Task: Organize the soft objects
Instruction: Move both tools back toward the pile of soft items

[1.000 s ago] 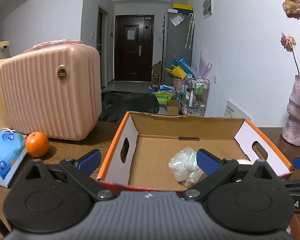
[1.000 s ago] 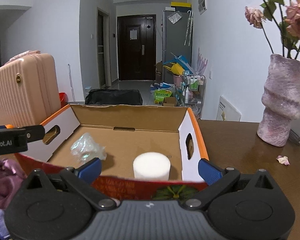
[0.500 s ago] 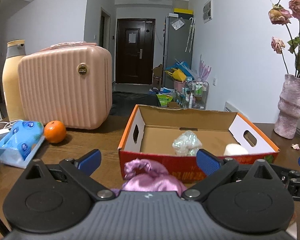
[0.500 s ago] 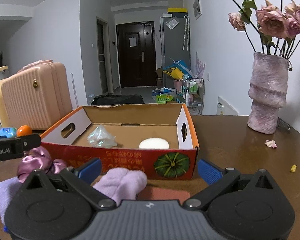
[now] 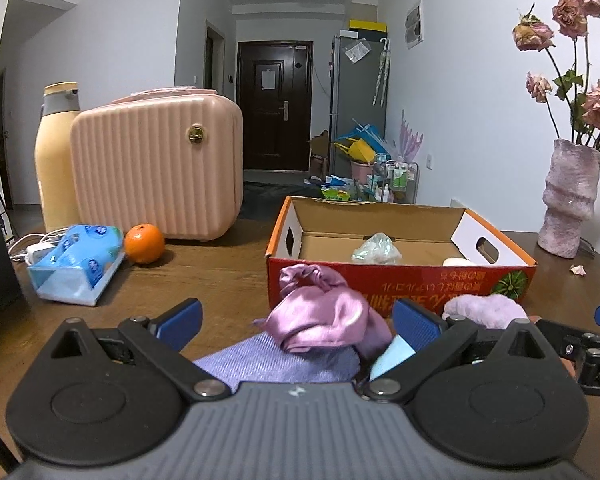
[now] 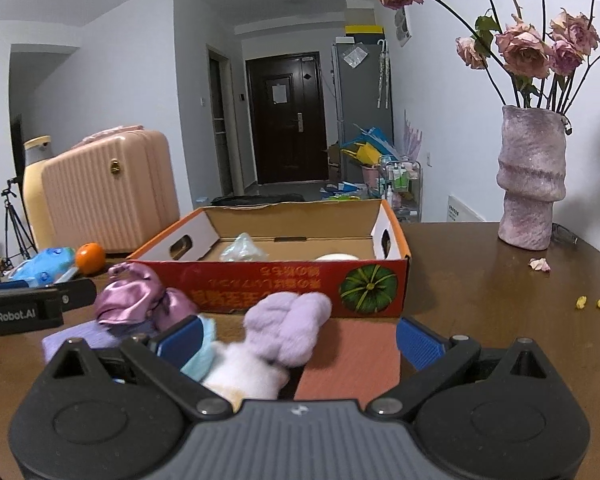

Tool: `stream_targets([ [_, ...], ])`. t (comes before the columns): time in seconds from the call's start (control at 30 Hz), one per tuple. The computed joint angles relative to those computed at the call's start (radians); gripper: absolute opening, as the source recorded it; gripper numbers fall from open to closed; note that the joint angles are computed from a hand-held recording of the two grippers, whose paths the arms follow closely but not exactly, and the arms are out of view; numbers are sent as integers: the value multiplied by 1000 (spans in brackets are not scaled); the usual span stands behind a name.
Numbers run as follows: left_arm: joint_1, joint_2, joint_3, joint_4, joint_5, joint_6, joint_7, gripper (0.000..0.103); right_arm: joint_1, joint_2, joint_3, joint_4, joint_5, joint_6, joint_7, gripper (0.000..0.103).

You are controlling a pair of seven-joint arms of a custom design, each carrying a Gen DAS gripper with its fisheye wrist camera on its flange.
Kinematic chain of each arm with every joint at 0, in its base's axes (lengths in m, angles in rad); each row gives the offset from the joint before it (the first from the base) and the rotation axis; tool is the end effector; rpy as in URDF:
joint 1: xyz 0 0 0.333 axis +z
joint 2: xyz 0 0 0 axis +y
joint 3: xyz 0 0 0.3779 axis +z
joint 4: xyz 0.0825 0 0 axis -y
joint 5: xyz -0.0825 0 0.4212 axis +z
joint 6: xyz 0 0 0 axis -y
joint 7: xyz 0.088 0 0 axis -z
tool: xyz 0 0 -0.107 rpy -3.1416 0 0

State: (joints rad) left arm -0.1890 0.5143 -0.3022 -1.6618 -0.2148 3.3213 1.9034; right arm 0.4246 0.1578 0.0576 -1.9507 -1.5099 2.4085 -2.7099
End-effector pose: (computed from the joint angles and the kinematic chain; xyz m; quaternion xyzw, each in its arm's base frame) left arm 0.7217 -0.3004 0.4938 -0.4432 0.7095 -0.4711 0.2797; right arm 0.5916 0.3006 0.4773 -0.4523 0.7115 -0.4235 0.3316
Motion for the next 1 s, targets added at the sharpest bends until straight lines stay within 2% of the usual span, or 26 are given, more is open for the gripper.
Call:
stream_targets([
  [0.23, 142, -63, -133, -130, 53, 37, -14, 103, 19, -21, 21, -38, -21, 0, 67, 103],
  [0.4, 214, -92, -189, -192, 99, 49, -49, 103, 32, -13, 31, -38, -36, 18, 106, 103],
  [0.6, 289, -105, -236, -221, 145, 31, -91, 103, 40, 19, 27, -8, -31, 57, 122, 103],
  [0.83, 372, -85, -301, -209, 169, -1, -97, 103, 47, 72, 5, 46, 56, 90, 74, 103],
  [1.0, 390, -71, -313, -191, 154, -25, -65, 103, 49, 105, -18, 77, 120, 116, 51, 103],
])
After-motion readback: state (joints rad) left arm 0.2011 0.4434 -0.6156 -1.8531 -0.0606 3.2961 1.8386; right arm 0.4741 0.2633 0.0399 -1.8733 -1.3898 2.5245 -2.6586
